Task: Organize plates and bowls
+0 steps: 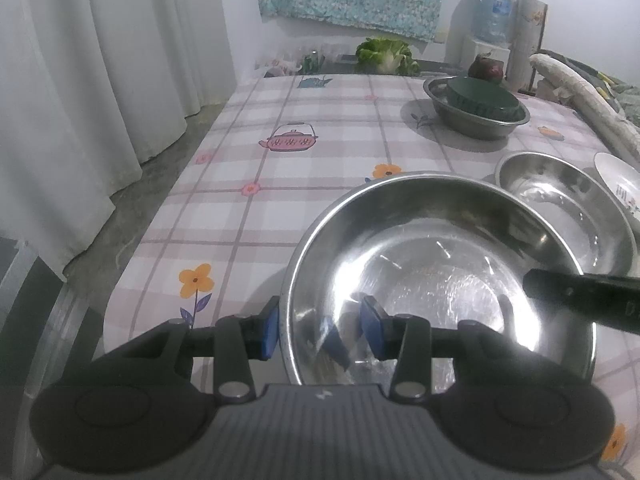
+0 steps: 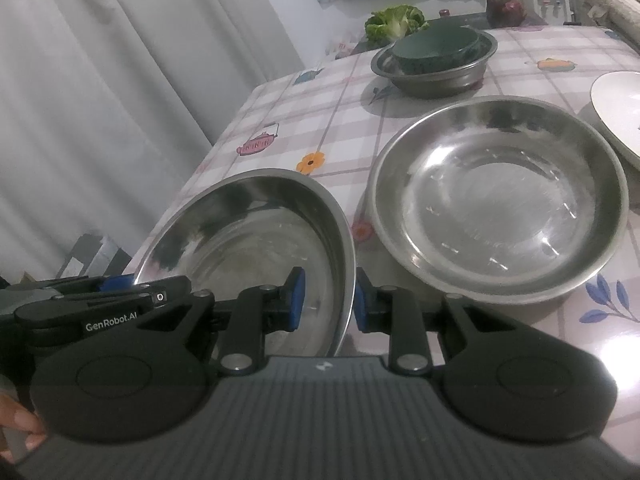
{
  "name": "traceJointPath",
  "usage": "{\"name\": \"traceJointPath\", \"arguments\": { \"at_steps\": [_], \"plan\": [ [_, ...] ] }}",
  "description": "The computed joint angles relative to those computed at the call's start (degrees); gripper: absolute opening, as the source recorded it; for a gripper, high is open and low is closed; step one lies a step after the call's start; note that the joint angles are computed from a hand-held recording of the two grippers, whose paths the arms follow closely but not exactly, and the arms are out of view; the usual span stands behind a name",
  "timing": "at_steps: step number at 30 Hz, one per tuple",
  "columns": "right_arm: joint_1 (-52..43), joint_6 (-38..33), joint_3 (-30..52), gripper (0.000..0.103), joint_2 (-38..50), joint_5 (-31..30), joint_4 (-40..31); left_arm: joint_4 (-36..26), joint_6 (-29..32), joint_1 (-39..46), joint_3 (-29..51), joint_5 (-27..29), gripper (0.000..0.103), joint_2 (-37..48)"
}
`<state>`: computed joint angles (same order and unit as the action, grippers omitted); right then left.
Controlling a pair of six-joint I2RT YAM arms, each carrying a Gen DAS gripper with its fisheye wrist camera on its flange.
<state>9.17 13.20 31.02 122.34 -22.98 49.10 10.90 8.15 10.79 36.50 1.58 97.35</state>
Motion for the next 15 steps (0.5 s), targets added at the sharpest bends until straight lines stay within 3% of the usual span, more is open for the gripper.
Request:
{"name": "traceJointPath", "arguments": {
  "at_steps": [15],
  "plan": [
    [-3.3,-0.05,-1.91,0.025,-2.93,-1.42,0.58,-1.29,-1.52,-3.19,1.29,-0.85,0.043,-1.48]
  ]
}}
